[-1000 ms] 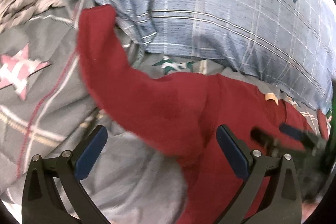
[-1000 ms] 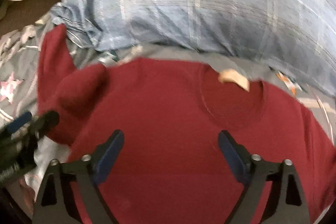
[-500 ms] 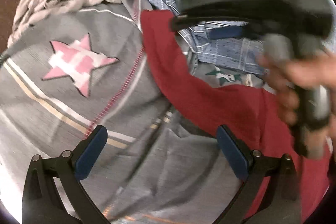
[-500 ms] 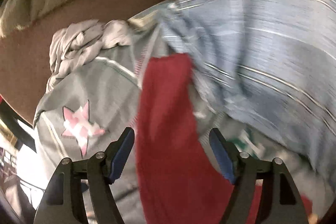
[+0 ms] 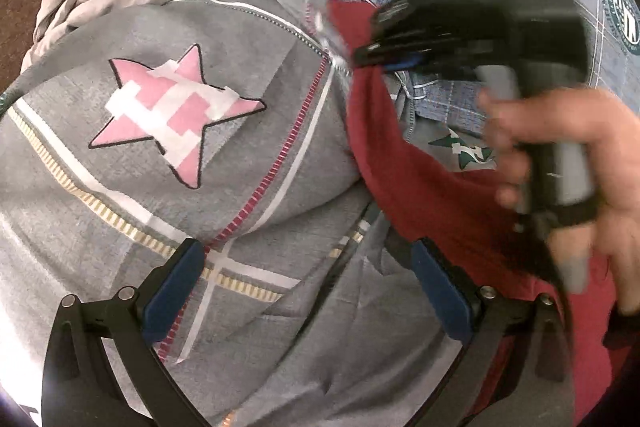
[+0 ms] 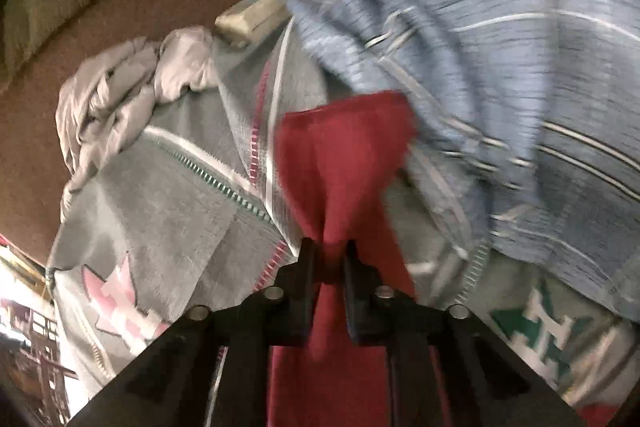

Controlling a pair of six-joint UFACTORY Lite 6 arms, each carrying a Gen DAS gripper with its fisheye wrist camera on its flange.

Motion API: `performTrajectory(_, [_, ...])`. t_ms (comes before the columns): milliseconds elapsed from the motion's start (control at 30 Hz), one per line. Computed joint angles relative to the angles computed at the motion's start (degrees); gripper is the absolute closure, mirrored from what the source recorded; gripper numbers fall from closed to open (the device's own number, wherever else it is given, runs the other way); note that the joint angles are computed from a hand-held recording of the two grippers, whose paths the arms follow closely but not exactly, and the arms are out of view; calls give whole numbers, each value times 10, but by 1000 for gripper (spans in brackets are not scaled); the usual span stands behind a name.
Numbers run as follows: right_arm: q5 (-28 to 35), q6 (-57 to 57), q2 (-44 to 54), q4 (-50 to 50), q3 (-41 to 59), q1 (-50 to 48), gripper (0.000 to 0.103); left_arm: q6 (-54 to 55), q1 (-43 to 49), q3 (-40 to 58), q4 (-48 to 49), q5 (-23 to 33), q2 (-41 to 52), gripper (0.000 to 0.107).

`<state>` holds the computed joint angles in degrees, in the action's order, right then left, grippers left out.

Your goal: Fold small clothes

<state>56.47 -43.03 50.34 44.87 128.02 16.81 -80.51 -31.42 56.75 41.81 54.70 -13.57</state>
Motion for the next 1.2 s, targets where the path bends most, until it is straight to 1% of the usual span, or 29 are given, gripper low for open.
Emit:
performTrajectory(133, [-4, -113, -158, 89, -210, -83, 91, -4, 6, -5, -9, -15, -19, 4])
performTrajectory(200, [22, -162, -221, 131, -285, -142, 91, -14, 2, -3, -5, -13, -23, 4])
performTrajectory(267, [51, -201, -273, 163, -337, -206, 91, -17, 0, -2, -3, -13, -23, 4])
performTrajectory(367, [149, -247, -339, 211, -396, -331, 91, -22, -4, 0, -10, -18, -25, 4])
performTrajectory(433, [217, -285, -349, 216, -406, -424, 91, -30, -12, 2, -8, -21, -24, 4])
performTrajectory(467, [234, -296, -363, 200, -423, -470, 91, -33, -19, 7, -5, -19, -19, 4])
performTrajectory(500, [249, -302, -361, 205, -416, -491, 91, -36, -25, 12, -1, -16, -15, 4])
performTrajectory(567, [247, -334, -357, 174, -432, -559, 91, -42, -44, 29, 10, -5, 1, 4])
performTrajectory(600, [249, -341, -336, 161, -417, -586, 91, -41, -48, 35, 11, -5, 6, 4])
performTrajectory(667, [225, -348, -304, 135, -418, -624, 91, -41, -57, 44, 10, -5, 17, 4])
performTrajectory(800, [155, -362, -234, 86, -394, -676, 91, -41, -78, 77, 11, -10, 63, 4])
performTrajectory(833, [155, -356, -201, 63, -365, -687, 91, -39, -87, 87, 12, -10, 78, 4])
performTrajectory(867, [155, -347, -186, 47, -357, -692, 88, -31, -93, 103, 9, -11, 98, 4])
performTrajectory(900, [154, -333, -180, 37, -353, -699, 82, -22, -94, 113, 5, -17, 113, 4])
performTrajectory(933, [159, -317, -168, 30, -341, -709, 72, -19, -99, 118, 4, -20, 122, 4])
performTrajectory(967, [170, -308, -159, 30, -330, -720, 54, -16, -105, 128, 5, -21, 133, 4])
performTrajectory(1000, [190, -301, -136, 40, -304, -740, 46, -13, -111, 142, 6, -21, 149, 4])
performTrajectory(1033, [207, -289, -114, 56, -275, -759, 37, -5, -119, 159, 6, -20, 169, 4])
performTrajectory(1133, [238, -237, -42, 68, -167, -785, 36, 19, -128, 187, -7, -25, 207, 4])
performTrajectory(1167, [240, -227, -31, 64, -147, -783, 36, 25, -129, 195, -12, -25, 219, 4])
performTrajectory(1200, [226, -222, -31, 59, -145, -775, 36, 30, -128, 204, -17, -25, 232, 4])
